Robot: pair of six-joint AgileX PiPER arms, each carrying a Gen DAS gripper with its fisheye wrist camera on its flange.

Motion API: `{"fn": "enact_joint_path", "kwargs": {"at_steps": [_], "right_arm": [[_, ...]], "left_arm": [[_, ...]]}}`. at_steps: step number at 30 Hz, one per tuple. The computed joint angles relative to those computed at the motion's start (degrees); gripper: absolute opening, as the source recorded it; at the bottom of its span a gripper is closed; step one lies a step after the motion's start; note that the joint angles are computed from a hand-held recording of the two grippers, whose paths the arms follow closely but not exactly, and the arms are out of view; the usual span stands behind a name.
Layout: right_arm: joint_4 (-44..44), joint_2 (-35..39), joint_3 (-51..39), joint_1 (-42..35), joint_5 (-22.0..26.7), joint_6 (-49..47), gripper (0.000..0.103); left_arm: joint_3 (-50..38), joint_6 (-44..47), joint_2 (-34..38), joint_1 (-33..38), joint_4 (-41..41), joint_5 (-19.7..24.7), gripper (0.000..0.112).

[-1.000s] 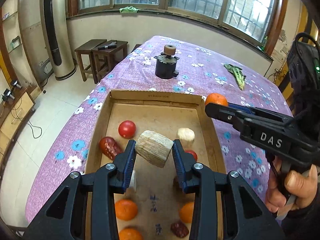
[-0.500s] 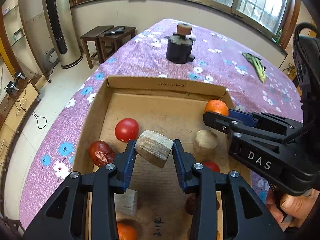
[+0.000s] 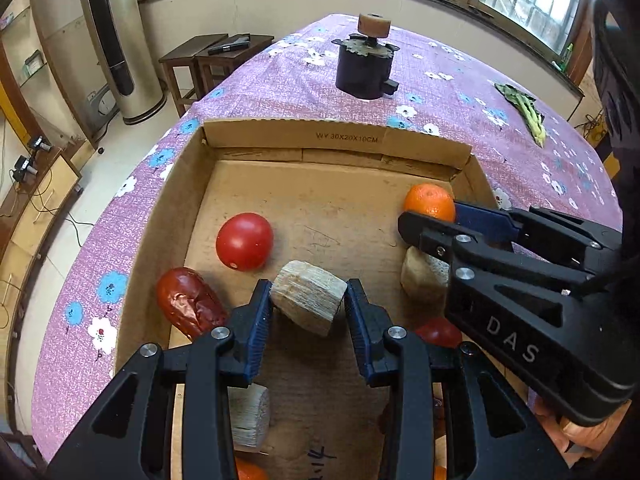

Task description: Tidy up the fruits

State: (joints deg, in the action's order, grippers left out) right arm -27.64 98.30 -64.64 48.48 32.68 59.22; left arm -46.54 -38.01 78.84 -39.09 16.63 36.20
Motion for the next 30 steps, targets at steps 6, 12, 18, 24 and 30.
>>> {"fn": "enact_joint_path", "kwargs": {"at_steps": [6,12,18,24,30], "right_arm": [[-0.48,-0.54,0.29,0.22,0.37,0.15,0.035],[-1.86,-2.49,2.03,1.41,0.29,1.6,0.042],[-2.1,-6.57,5.38,3.48,-0.62,2.46,0.048],[-4.75,-10.8,8.19,7.39,-0.78,4.19,0.055],[-8.27,-14.63,10.51,12.12,1.02,7.36,0.056]], "left_arm": [[-0.54,-3.35,0.45,-1.41,2.83,1.71,0.049],[1.06,-6.87,-3.07,-3.91,5.99,3.51,0.054],[4.7,-10.56,-10.13,-6.14,6.75,4.78,0.054],[7.78,-19.57,-16.28,-12.29,12.52,8.87,0.063],[9.97,-27.43,-22.42,-21.62,16.76,16.12,0.064]]}}
